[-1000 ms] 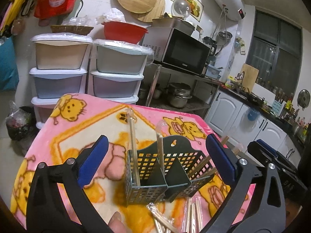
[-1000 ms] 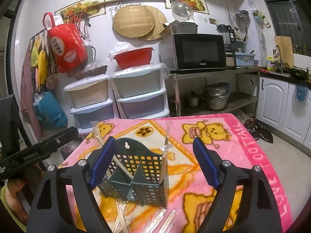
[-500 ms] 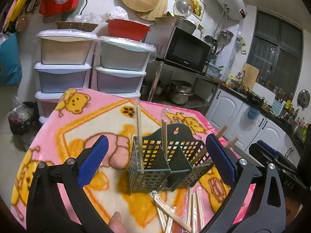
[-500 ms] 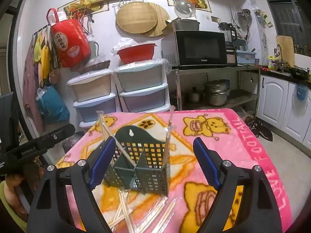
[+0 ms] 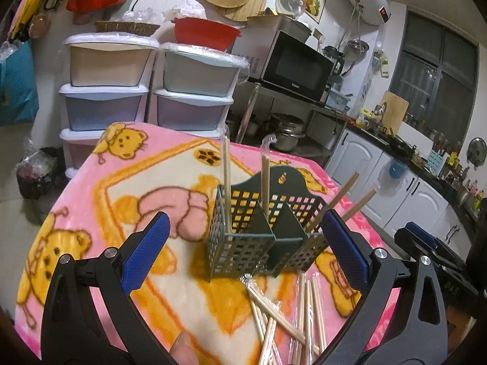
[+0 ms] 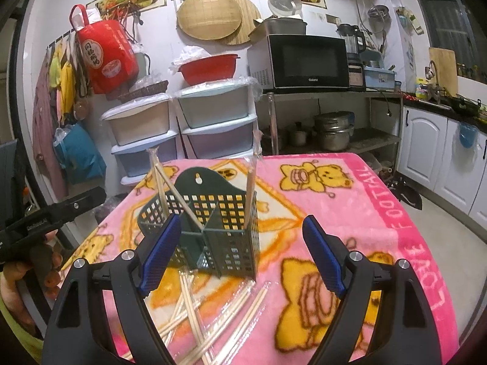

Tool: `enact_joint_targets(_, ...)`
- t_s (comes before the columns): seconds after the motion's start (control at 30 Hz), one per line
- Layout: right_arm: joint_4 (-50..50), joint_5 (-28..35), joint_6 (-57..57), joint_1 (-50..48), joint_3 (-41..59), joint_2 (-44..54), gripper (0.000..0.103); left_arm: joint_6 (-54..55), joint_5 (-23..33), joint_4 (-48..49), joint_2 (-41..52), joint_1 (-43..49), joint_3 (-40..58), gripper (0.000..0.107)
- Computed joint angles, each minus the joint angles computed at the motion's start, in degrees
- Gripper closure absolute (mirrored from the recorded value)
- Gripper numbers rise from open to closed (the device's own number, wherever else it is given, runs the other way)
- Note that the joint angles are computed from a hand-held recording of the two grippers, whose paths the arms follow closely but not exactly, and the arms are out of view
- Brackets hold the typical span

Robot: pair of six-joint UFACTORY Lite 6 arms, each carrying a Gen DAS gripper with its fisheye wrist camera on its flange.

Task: Organize utensils
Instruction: 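Withdraw both open tools back toward the remaining chopstick pile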

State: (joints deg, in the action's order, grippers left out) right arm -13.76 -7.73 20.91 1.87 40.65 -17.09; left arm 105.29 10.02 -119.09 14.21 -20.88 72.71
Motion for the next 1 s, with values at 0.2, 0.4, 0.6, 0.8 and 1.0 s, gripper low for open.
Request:
enact_joint_targets(0.2, -8.49, 0.45, 8.36, -1.0, -1.97, -1.42, 0.024, -2.58, 0.18, 3.09, -0.44, -0.52, -2.08, 0.015)
enact_joint_targets(0.4, -12.38, 0.56, 11.84, -1.14, -3.38, -1.48, 0.024, -6.34, 1.05, 7.53, 0.25, -0.78, -2.95, 0.015)
enact_joint_targets(0.6, -14.72, 0.29, 13.24, -1.33, -5.5, -1.44, 0.024, -10.26, 1.62, 11.95, 2.07, -1.4, -2.95, 0.015)
enact_joint_targets(0.8, -21.8, -0.7, 19.44, -3.05, -7.09, -0.58, 0.024, -16.71, 2.13, 18.87, 4.44, -2.08, -2.22, 0.015)
enact_joint_targets(1.0, -26.81, -2.33, 24.21, -4.82, -7.57, 2.98, 0.024, -24.57, 2.18, 26.3, 8.12, -3.15, -0.63, 0.015)
